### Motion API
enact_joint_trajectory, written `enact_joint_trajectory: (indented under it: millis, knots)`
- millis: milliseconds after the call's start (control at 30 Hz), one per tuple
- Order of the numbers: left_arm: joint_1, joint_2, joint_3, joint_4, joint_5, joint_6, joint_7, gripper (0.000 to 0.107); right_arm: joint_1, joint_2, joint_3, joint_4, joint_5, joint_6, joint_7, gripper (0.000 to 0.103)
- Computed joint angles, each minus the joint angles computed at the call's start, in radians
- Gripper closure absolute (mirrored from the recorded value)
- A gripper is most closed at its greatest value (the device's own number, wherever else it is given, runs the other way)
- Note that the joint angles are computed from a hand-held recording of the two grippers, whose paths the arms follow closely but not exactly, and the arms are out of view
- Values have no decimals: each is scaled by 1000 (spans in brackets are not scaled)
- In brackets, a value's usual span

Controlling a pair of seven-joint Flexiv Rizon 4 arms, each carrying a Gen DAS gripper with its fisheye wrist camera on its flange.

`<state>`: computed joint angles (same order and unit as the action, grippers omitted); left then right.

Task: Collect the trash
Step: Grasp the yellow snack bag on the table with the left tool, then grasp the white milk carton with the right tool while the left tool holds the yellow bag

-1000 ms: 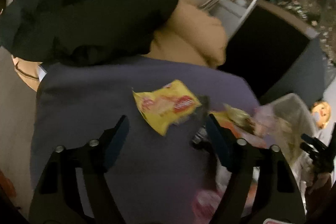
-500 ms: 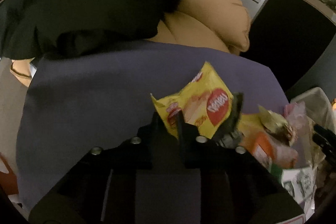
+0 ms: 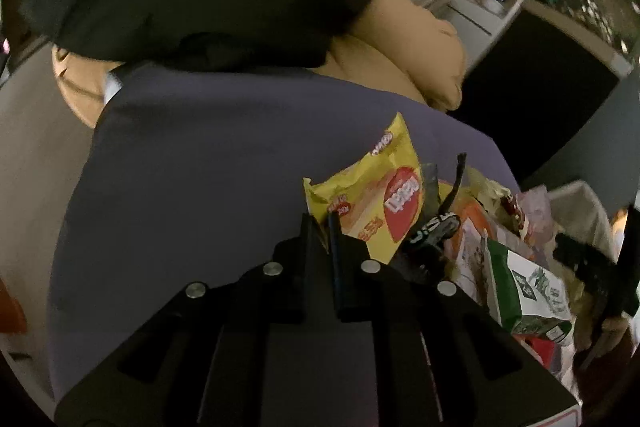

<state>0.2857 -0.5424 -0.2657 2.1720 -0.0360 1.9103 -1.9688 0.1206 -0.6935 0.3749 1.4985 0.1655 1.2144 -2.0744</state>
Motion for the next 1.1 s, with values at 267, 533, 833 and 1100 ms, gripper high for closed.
enact_joint_trajectory:
  millis: [267, 533, 833, 1100]
  knots:
    - [54, 60, -21, 82, 74, 95, -85, 100, -43, 56, 41, 51, 64, -65, -46, 49]
    - [55, 100, -8, 126, 136, 126, -168, 100, -83, 101, 73, 91, 177, -71, -119, 49]
    - [34, 171, 44, 195, 175, 159, -248, 100, -83, 157, 125, 60, 320, -210, -326, 49]
    - [53, 197, 56, 271, 257, 233, -338, 100, 205, 114, -64, 67, 58, -158, -250, 49]
